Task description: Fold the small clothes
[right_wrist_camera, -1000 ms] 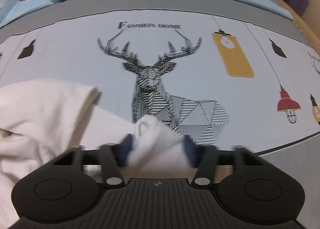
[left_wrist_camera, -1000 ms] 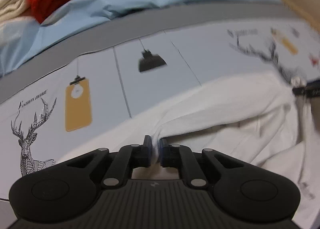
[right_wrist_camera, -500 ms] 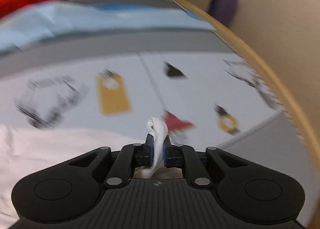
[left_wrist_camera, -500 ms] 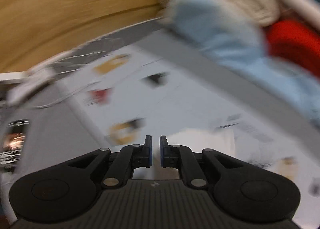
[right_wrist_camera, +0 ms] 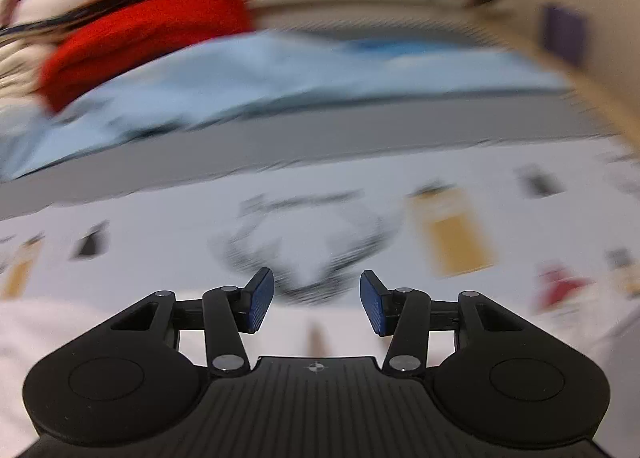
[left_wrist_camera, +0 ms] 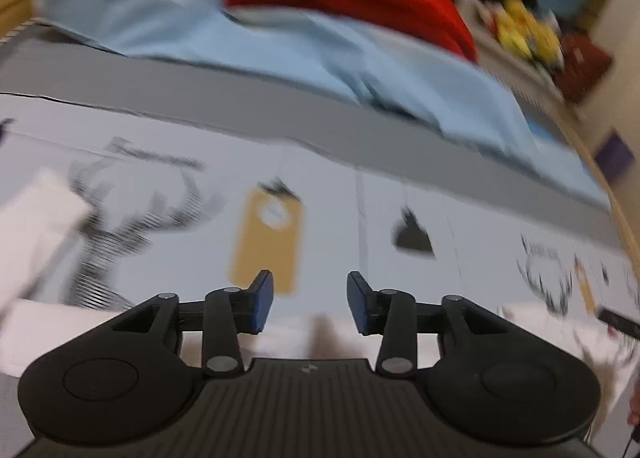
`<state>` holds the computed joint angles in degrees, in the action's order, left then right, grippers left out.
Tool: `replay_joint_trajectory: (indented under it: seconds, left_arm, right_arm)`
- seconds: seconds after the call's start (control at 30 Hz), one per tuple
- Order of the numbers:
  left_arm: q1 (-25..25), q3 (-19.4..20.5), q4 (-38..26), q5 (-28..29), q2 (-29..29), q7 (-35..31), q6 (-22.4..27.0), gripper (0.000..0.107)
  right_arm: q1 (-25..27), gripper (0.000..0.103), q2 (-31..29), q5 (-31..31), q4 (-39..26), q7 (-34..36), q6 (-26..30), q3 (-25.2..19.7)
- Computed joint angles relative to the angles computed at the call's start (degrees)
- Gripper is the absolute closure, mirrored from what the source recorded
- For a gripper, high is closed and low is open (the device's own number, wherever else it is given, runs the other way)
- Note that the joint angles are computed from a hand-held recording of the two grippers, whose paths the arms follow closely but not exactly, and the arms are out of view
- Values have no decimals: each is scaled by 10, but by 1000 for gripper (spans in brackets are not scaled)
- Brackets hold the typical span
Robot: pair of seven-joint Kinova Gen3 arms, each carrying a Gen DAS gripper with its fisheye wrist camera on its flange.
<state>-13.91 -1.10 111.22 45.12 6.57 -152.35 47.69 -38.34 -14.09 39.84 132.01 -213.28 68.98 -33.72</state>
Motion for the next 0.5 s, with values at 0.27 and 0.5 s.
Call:
replay_joint_trajectory:
  seconds: [0.27,0.5]
  left_arm:
    - [97,-56,33,-53,31,-104,-32,107]
    - [-75,66,-15,-139,5,-258,132,107]
  right_arm:
    - [-47,47,67,-7,-11,146,-121,95]
    - [-222,103,-62,-41,15,309,-166,210]
